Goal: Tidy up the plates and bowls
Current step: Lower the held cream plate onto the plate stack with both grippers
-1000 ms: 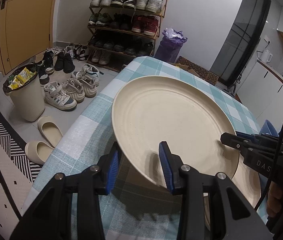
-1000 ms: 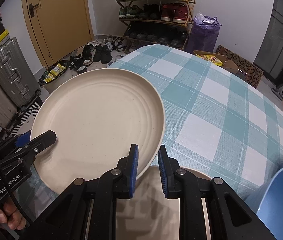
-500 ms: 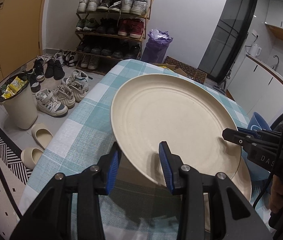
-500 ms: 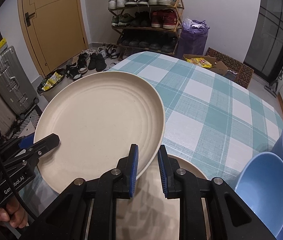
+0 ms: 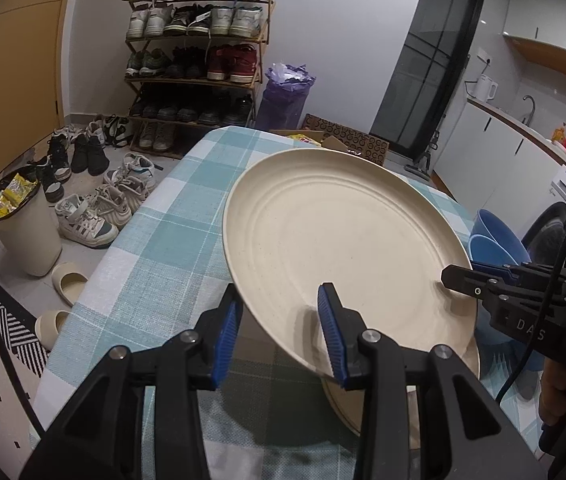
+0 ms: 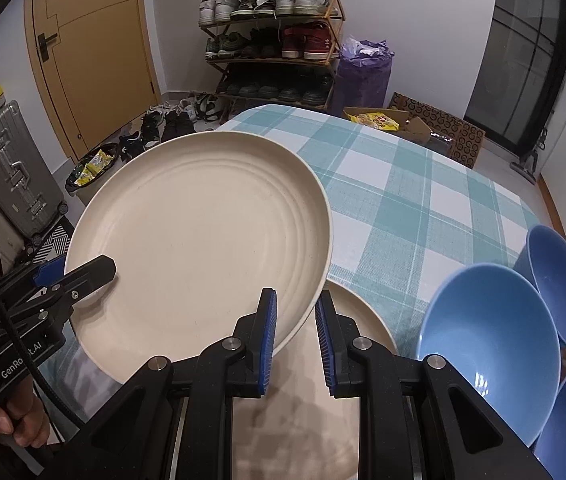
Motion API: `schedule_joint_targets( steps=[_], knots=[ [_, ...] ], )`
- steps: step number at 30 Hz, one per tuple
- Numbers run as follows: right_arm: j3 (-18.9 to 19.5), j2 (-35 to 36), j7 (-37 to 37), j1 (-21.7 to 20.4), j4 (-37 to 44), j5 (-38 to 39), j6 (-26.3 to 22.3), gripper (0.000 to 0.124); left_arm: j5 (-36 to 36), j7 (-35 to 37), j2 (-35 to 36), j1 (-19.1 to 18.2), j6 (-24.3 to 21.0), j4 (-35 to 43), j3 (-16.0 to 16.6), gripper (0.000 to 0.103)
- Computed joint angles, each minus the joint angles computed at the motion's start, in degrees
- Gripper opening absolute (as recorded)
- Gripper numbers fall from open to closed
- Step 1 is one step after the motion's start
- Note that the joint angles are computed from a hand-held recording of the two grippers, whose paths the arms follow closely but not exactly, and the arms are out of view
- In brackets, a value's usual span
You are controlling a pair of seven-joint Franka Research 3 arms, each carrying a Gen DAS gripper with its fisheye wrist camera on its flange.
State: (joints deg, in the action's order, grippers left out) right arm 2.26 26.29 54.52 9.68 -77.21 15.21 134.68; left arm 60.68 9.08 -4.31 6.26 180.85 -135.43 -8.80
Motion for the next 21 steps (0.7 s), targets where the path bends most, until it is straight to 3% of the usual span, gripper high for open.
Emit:
schedule_joint_targets(
  steps=[16, 21],
  knots=[
    [-1.4, -5.1, 2.4, -1.4, -7.6, -0.2, 1.6, 0.020, -19.8, 21.4, 1.5, -5.4, -0.3, -1.2, 0.8, 0.037],
    [-1.6, -5.8, 3.0, -1.6, -9.5, -0.6, 1.8, 0.020, -22.6, 24.3, 1.8, -5.8, -0.6, -1.2, 0.6, 0.037]
  ],
)
